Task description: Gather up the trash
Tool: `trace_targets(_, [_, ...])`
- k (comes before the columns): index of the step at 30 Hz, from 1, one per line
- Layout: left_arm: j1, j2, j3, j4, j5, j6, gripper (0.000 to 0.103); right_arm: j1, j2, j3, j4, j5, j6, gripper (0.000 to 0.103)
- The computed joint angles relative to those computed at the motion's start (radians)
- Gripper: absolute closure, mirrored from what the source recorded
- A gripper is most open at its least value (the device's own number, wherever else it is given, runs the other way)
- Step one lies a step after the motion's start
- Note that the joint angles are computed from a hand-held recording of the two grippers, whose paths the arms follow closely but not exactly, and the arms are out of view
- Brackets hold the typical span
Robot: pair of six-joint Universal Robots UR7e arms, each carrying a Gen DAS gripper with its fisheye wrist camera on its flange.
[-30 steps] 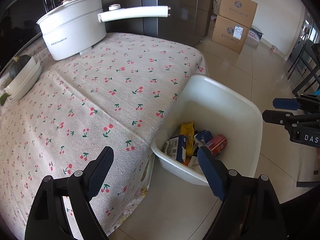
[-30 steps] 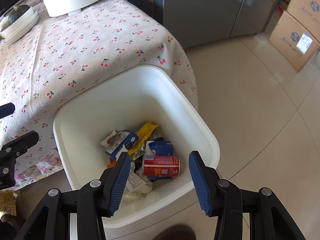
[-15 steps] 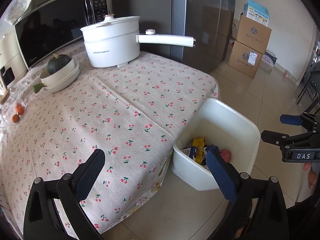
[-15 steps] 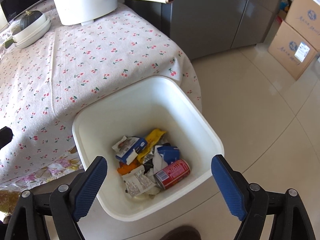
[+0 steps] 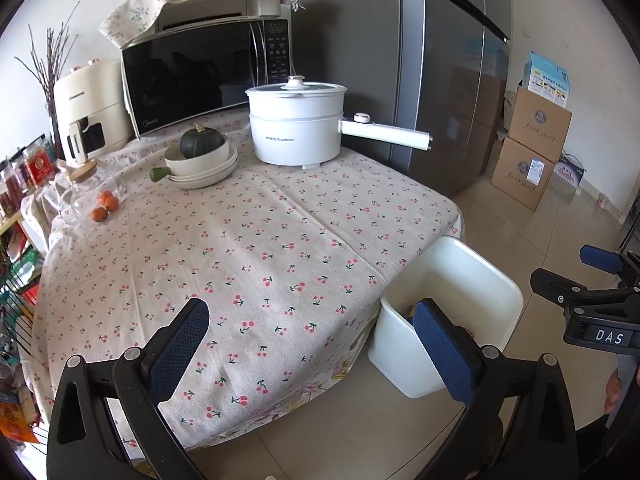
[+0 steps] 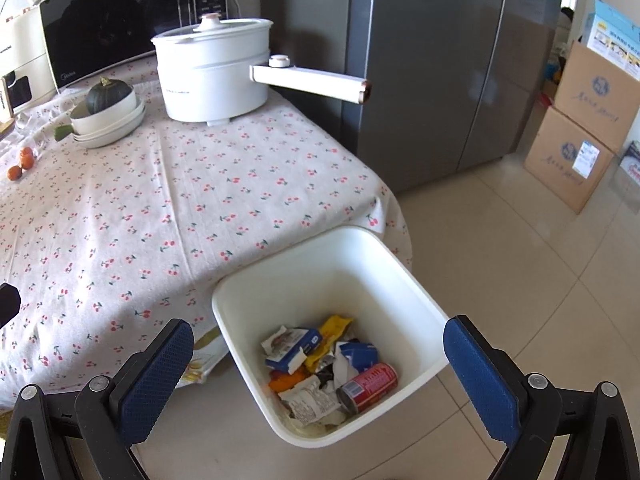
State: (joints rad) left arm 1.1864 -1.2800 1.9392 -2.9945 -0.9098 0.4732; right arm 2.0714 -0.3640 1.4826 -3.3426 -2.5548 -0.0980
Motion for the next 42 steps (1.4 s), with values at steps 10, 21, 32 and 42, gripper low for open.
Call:
trace_targets(10, [0.013,-0.034,0.01,0.001,0.054,-0.016,0.0,0.031,0.049,-0.049,-0.021,0.009,-0.059,0.001])
trace_targets(21, [0.014,-0.044,0.009,0.028,0.049,-0.04,0.0,0.036,0.068,-0.068,-0.019,0.012,-0.075,0.001])
trace_targets(32, [0.009,-0.043,0.008,0.044,0.066,-0.055,0.0,0.031,0.057,-0.059,-0.003,0.024,-0.039,0.001])
trace_targets(42, [0.005,-0.045,0.015,0.025,0.063,-0.042,0.0,0.031,0.062,-0.062,-0.019,0.018,-0.049,0.001])
